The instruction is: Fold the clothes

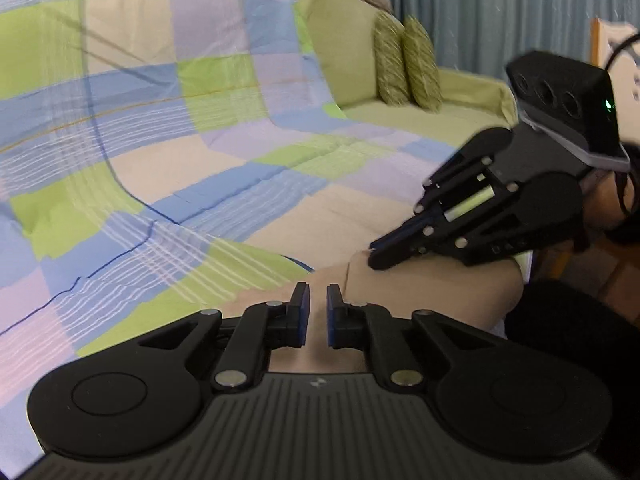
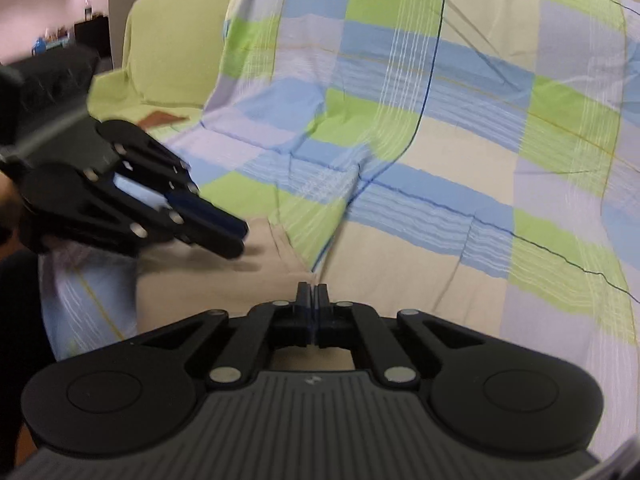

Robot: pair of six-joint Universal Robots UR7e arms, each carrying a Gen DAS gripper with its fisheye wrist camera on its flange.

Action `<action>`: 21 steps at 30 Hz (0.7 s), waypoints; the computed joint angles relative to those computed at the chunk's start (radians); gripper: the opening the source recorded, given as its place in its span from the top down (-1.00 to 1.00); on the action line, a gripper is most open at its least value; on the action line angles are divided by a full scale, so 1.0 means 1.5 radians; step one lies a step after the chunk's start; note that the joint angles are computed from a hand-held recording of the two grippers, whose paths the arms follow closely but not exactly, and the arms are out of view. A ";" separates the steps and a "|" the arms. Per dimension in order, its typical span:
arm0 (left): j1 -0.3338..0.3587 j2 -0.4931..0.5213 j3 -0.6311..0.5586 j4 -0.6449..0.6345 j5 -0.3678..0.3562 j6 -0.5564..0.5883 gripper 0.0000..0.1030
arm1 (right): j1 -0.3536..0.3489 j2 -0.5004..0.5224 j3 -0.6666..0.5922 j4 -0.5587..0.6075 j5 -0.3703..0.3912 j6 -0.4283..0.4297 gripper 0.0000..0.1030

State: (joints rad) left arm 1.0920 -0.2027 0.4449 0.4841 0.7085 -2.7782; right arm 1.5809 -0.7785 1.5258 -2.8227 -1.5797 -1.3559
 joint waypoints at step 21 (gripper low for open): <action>0.008 0.069 -0.120 0.021 -0.141 -0.003 0.70 | -0.038 -0.063 0.105 -0.035 0.060 0.062 0.99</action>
State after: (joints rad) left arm 1.1039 -0.0999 0.2646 0.5150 0.4965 -2.7829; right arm 1.5246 -0.8738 1.6831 -2.8755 -1.4900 -1.2624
